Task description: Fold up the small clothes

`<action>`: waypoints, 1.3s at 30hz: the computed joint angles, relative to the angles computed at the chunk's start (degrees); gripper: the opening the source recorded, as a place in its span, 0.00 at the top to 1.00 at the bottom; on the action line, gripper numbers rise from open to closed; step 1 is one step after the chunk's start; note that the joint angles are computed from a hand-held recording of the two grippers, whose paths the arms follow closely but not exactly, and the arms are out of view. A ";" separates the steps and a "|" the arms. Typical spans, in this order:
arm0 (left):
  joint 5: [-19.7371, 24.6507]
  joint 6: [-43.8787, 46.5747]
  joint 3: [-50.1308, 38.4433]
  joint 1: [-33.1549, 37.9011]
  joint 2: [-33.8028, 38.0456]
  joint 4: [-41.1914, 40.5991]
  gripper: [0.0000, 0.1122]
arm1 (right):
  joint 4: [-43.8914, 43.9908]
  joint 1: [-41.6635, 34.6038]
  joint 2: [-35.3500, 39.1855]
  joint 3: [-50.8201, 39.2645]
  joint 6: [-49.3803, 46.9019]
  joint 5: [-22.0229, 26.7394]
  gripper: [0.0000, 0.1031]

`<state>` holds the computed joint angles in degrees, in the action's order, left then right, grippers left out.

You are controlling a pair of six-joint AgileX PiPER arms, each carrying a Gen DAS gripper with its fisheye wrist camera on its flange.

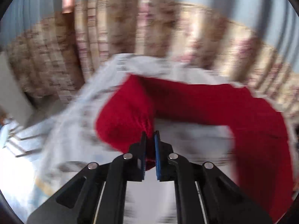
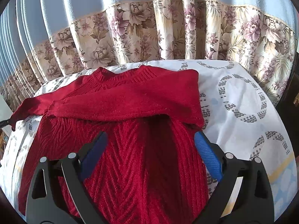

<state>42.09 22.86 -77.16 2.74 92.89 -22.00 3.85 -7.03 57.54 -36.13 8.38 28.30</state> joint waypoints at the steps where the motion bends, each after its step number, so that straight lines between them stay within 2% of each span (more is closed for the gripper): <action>1: 0.16 -0.67 -0.36 -2.17 -0.22 0.18 0.94 | 0.51 -0.03 0.16 0.07 -0.44 -0.24 0.09; 6: -1.08 -9.01 -4.33 -16.88 2.61 4.16 0.93 | 1.56 -0.47 1.07 0.18 -2.14 -1.20 0.09; 8: -1.05 -11.30 -6.96 -20.39 5.06 4.79 0.93 | -0.32 -0.82 1.24 -0.24 -1.16 -1.26 0.09; 12: 0.59 -14.98 -14.97 -25.90 11.78 5.14 0.93 | 1.66 -4.09 1.62 -2.39 -5.81 -0.88 0.09; 14: 4.13 -17.27 -23.13 -29.14 17.36 5.50 0.93 | 6.26 -7.03 2.42 -3.69 -11.25 -0.74 0.09; 18: 8.44 -21.00 -35.79 -34.52 25.06 8.14 0.93 | 13.90 -10.84 4.76 -5.16 -18.96 -1.27 0.09; 23: 14.96 -23.50 -51.89 -39.21 35.06 6.65 0.92 | 13.76 -11.07 7.70 -6.35 -19.07 -2.10 0.09; 25: 18.17 -24.35 -57.70 -39.91 39.00 5.93 0.81 | 11.24 -10.23 8.35 -6.84 -16.63 -2.18 0.09; 26: 18.21 -24.40 -57.17 -39.76 38.79 5.40 0.63 | 10.42 -9.89 8.50 -7.06 -15.70 -2.08 0.09; 27: 16.46 -24.43 -54.35 -39.20 37.22 4.71 0.31 | 9.06 -9.25 8.64 -7.51 -14.08 -1.87 0.09; 28: 12.59 -24.56 -49.24 -38.86 34.28 4.79 0.22 | 8.03 -8.63 8.81 -7.91 -12.78 -1.68 0.08; 29: 8.52 -24.21 -44.16 -38.33 31.31 4.99 0.20 | 7.18 -7.94 9.11 -8.42 -11.68 -1.39 0.08; 32: 3.65 -19.05 -35.78 -35.12 25.62 3.98 0.19 | 2.77 -3.99 10.48 -10.20 -5.82 -1.12 0.07; 34: -0.65 -20.31 -30.35 -32.33 22.30 8.52 0.18 | -1.74 -0.01 12.42 -11.53 0.33 -1.75 0.06; 37: -5.83 -25.71 -24.65 -28.38 19.87 17.85 0.18 | -3.71 4.49 16.72 -13.90 4.77 -2.45 0.06; 39: -8.24 -28.15 -21.64 -26.20 18.96 21.05 0.18 | -7.02 7.74 19.74 -15.50 8.91 -2.95 0.06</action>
<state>33.85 -5.29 -98.79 -23.46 111.85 -0.95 -3.17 0.71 77.29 -51.62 17.29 25.35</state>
